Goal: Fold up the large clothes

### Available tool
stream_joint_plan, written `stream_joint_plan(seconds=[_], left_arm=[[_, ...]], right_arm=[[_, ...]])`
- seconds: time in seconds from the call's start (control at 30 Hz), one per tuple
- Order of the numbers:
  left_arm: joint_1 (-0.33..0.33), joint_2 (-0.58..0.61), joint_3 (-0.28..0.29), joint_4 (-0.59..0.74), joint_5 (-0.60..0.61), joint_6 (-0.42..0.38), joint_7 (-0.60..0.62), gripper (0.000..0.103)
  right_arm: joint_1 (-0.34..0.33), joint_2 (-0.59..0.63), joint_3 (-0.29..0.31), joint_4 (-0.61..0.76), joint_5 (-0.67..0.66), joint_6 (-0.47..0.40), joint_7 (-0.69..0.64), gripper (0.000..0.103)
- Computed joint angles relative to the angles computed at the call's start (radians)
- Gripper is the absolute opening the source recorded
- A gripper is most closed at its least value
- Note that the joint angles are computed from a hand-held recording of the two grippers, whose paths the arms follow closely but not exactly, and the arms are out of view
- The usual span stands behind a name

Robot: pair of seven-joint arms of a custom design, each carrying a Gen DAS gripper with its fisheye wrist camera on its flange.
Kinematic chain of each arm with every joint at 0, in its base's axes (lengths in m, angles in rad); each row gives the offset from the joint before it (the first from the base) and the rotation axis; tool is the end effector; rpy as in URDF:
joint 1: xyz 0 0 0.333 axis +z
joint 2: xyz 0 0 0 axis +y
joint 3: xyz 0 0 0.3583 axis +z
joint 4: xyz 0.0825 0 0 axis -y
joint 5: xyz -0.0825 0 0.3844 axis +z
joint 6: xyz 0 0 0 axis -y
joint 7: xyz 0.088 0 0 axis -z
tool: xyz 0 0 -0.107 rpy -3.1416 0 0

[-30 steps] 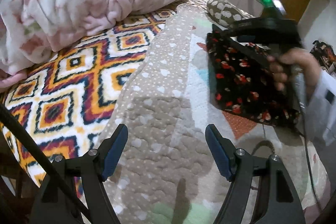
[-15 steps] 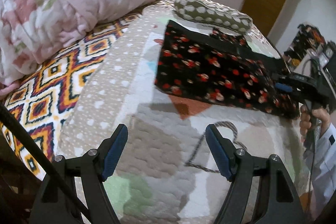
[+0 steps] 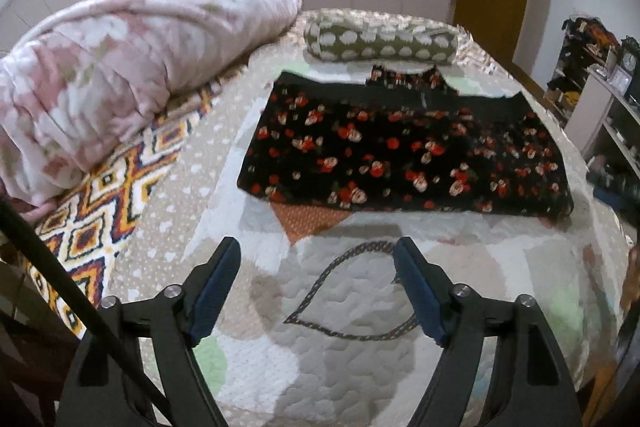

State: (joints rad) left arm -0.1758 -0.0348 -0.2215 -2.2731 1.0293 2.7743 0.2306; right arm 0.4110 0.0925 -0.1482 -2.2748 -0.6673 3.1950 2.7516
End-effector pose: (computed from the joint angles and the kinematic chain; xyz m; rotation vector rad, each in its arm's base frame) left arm 0.4833 -0.2444 0.4564 -1.8137 1.7112 -0.6784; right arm 0.5318 0.2050 0.4432 -1.4624 1.8454 -0.3726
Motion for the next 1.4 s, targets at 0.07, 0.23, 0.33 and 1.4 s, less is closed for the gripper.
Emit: stream_joint_plan(seconds=[0.07, 0.23, 0.33, 1.4], left_arm=[[-0.004, -0.013, -0.012, 0.003, 0.085, -0.029, -0.084, 0.081], [-0.005, -0.065, -0.037, -0.007, 0.324, -0.067, -0.338, 0.093], [-0.025, -0.087, -0.063, -0.013, 0.362, -0.184, -0.396, 0.099], [-0.019, -0.041, -0.040, -0.045, -0.032, -0.067, -0.031, 0.099]], right_arm=[[0.068, -0.014, -0.074, -0.006, -0.165, -0.010, 0.135, 0.065], [0.060, -0.013, -0.051, -0.012, -0.364, -0.013, 0.297, 0.065], [0.033, -0.010, -0.015, -0.014, -0.391, -0.011, 0.326, 0.065], [0.041, 0.024, 0.060, -0.041, -0.092, -0.005, 0.095, 0.069]])
